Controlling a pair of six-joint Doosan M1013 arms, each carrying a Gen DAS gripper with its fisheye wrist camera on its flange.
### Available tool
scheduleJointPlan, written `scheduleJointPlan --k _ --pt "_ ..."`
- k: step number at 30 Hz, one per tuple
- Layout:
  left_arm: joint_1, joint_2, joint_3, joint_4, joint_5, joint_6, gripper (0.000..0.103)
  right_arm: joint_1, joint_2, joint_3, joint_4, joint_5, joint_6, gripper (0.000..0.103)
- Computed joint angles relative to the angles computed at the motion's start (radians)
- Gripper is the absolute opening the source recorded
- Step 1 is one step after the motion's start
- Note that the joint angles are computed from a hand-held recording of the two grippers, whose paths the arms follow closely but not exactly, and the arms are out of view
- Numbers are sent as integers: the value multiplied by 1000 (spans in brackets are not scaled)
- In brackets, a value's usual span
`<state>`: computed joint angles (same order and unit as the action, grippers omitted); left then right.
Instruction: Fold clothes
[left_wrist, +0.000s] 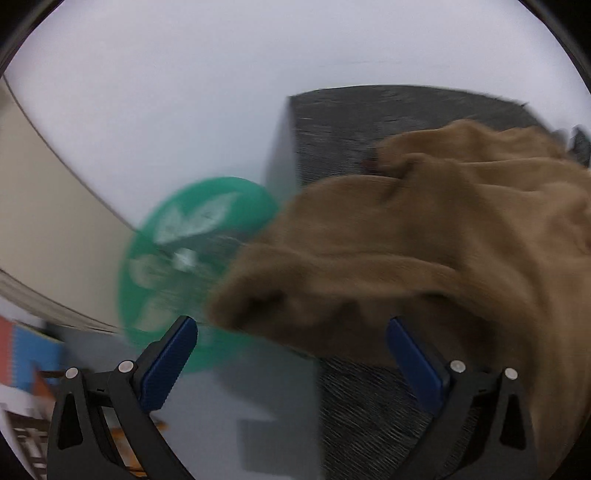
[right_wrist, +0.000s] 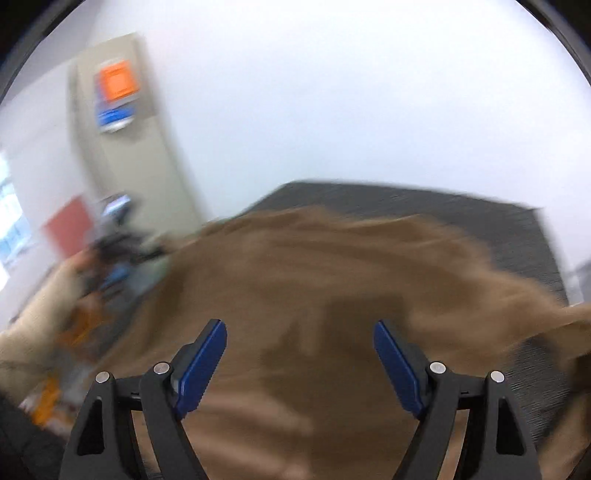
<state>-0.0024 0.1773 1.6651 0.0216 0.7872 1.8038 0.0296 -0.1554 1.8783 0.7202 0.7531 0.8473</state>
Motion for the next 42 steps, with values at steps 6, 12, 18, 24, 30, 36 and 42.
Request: scheduleJointPlan --k 6,12,18,24,30,36,42 --pt "85 -13 -20 -305 110 174 103 -105 111 -100 -89 -35 63 84" --pt "104 -8 -47 -405 89 132 103 -103 227 -184 -199 -21 143 84" --pt "-1 105 -168 -237 48 54 103 -77 324 -261 -273 9 171 84" --pt "-75 269 -340 -157 146 72 103 -62 386 -323 -282 59 129 84" --pt "-117 330 -394 -168 218 229 103 -39 442 -381 -317 126 66 84" --pt "-123 348 -402 -182 261 257 103 -24 457 -360 -353 135 56 85" --pt "-124 342 -400 -195 271 229 87 -10 447 -341 -375 104 70 75"
